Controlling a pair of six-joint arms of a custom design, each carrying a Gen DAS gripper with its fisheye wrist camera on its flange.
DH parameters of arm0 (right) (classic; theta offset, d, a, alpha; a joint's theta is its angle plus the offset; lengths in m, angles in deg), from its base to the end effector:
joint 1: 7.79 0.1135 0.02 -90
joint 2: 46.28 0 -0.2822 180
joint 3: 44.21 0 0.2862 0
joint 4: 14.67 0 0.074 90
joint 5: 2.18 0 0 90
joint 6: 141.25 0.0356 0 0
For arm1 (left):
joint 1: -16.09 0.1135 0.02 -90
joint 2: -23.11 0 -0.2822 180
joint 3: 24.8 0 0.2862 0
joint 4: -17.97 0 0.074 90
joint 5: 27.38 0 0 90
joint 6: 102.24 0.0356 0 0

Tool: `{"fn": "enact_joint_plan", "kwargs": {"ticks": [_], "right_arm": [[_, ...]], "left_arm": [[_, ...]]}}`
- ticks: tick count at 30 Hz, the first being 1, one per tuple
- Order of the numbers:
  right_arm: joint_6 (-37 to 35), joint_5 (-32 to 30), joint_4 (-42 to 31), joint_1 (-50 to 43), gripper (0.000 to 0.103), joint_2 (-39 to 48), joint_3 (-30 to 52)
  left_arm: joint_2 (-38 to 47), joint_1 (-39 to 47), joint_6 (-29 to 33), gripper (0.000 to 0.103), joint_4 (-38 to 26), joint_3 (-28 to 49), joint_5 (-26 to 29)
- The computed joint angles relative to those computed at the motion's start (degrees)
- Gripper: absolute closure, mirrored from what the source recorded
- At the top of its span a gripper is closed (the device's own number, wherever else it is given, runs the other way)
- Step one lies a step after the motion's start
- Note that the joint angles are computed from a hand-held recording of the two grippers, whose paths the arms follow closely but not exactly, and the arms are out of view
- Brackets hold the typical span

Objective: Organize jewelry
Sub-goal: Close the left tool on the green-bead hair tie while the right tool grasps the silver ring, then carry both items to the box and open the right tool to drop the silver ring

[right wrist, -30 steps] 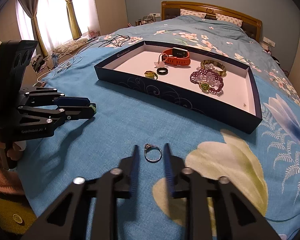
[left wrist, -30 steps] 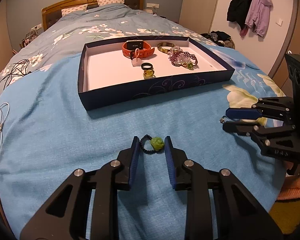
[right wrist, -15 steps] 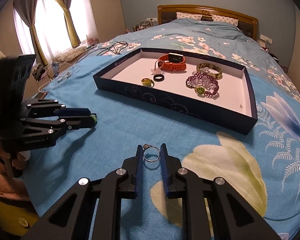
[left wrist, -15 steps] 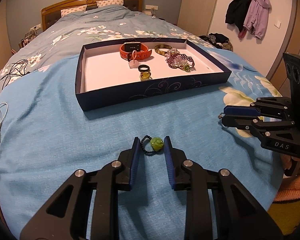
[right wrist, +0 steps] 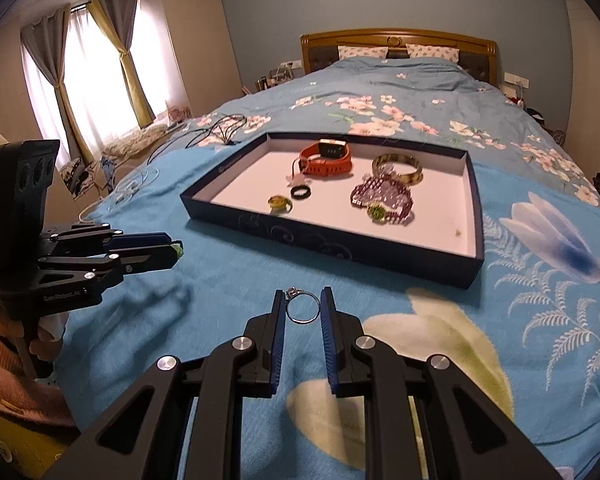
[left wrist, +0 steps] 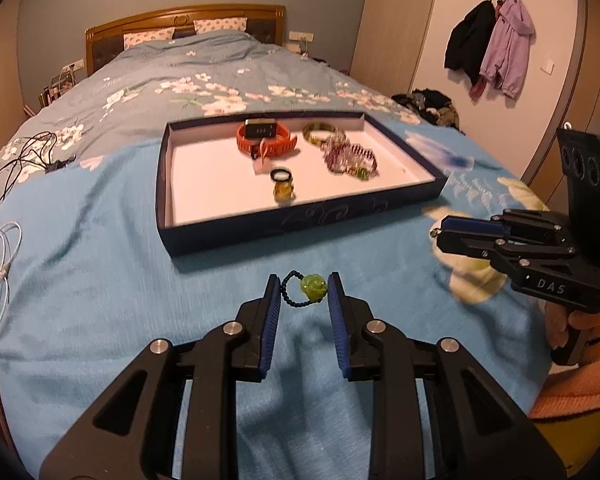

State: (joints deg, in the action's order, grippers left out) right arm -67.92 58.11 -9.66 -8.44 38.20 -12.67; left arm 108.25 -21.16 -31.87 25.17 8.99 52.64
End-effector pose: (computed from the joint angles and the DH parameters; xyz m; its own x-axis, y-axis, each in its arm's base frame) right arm 0.2358 0.0150 0.0881 -0.6187 -0.2421 -0.7474 -0.5216 0.8380 0.1602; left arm 0.2052 -0.1483 0.0952 -0.6892 0.1085 -0.7164 0.2820 0.9509 -0.1273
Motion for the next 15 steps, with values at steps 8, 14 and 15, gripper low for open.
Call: {"fn": "enact_joint_plan", "kwargs": {"ticks": [8,14,15], "right_arm": [[2.6,-1.7,1.7,-1.4,0.087,-3.0,-0.1],[3.3,-2.3,2.2,-1.9,0.087,-4.5,0.2],[3.4,-2.5,2.2,-2.0,0.087,-4.6,0.3]], "left_arm": [[-5.1,0.0,0.8,0.079,0.1,0.2,-1.9],[-5.6,-0.6,0.5,0.079,0.3,1.3,-3.2],[-5.7,-0.7,0.5,0.079,0.4,1.4,-3.4]]}}
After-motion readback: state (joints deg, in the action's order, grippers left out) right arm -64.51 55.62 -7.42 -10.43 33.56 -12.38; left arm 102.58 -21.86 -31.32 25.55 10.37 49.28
